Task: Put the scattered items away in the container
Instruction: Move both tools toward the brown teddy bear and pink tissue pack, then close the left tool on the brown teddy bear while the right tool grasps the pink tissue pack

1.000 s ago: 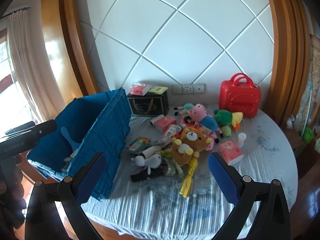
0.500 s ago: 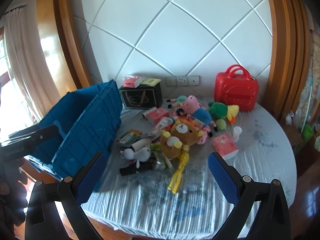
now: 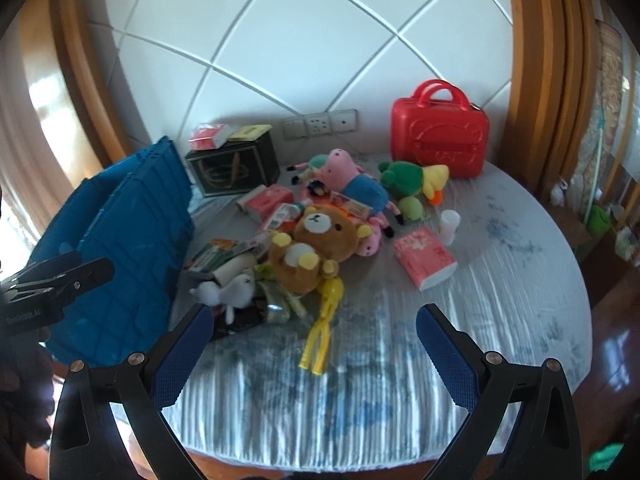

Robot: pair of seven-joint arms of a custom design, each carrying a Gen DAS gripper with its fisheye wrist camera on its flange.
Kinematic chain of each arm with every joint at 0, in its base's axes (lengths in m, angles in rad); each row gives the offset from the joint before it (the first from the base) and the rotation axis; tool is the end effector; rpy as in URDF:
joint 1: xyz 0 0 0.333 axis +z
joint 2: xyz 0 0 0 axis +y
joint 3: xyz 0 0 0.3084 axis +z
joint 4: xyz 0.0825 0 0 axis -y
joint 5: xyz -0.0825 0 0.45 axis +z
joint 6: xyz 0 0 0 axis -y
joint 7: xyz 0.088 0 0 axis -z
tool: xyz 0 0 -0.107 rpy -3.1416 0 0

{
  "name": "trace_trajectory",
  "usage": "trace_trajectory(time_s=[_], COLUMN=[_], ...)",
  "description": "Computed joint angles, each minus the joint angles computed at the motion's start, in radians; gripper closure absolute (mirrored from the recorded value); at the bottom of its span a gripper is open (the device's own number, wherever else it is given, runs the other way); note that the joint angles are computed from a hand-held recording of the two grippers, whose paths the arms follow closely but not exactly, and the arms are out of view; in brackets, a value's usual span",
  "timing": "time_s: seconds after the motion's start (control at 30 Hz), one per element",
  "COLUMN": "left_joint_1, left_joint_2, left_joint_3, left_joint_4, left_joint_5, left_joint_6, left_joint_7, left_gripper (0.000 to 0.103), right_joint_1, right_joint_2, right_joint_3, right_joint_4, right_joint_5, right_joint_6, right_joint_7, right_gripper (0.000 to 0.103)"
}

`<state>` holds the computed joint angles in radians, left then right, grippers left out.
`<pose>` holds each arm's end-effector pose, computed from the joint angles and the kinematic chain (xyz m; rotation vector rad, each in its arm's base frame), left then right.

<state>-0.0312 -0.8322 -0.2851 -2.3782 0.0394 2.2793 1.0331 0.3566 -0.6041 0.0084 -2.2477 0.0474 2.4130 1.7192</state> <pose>0.3933 -0.1606 0.6591 -1.9844 1.5917 -0.7452 0.4528 0.1743 0.6676 -1.8691 1.5369 -0.4518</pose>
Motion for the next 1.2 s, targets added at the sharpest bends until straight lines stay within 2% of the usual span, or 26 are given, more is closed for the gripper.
trace_trajectory(time_s=[0.13,0.27,0.5,0.7,0.83,0.93,1.07,1.2], left_joint_1=[-0.034,-0.046,-0.041,-0.039,-0.063,-0.098,-0.141,-0.165], left_joint_2=[0.122,0.232,0.396,0.600,0.773,0.878,0.987,1.043], left_joint_3=[0.032,0.039,0.028,0.019,0.029,0.060,0.099,0.126], left_joint_4=[0.024,0.065,0.151,0.293,0.444,0.537,0.644,0.698], left_joint_5=[-0.030,-0.056,-0.035,0.044,0.170,0.223,0.249,0.237], left_joint_6=[0.083,0.105,0.132,0.153,0.112,0.073,0.014,-0.017], left_joint_7=[0.096,0.137,0.133,0.070,0.027,0.003,0.020,0.044], left_gripper=[0.000,0.000,0.000,0.000,0.000,0.000,0.000,0.000], right_joint_1=[-0.038,-0.063,-0.097,-0.112,-0.148,-0.179,-0.217,-0.246], right_joint_2=[0.057,0.105,0.216,0.334,0.415,0.463,0.510,0.542], right_joint_3=[0.008,-0.001,-0.044,-0.082,-0.093,-0.089,-0.080,-0.073], right_joint_4=[0.013,0.024,0.079,0.163,0.215,0.251,0.284,0.304], right_joint_5=[-0.040,-0.061,-0.041,0.064,0.131,0.167,0.202,0.230], right_joint_6=[0.022,0.020,0.032,0.023,0.006,-0.007,-0.022,-0.035], right_joint_7=[0.030,0.030,-0.040,-0.215,-0.308,-0.354,-0.395,-0.415], right_gripper=[0.000,0.000,0.000,0.000,0.000,0.000,0.000,0.000])
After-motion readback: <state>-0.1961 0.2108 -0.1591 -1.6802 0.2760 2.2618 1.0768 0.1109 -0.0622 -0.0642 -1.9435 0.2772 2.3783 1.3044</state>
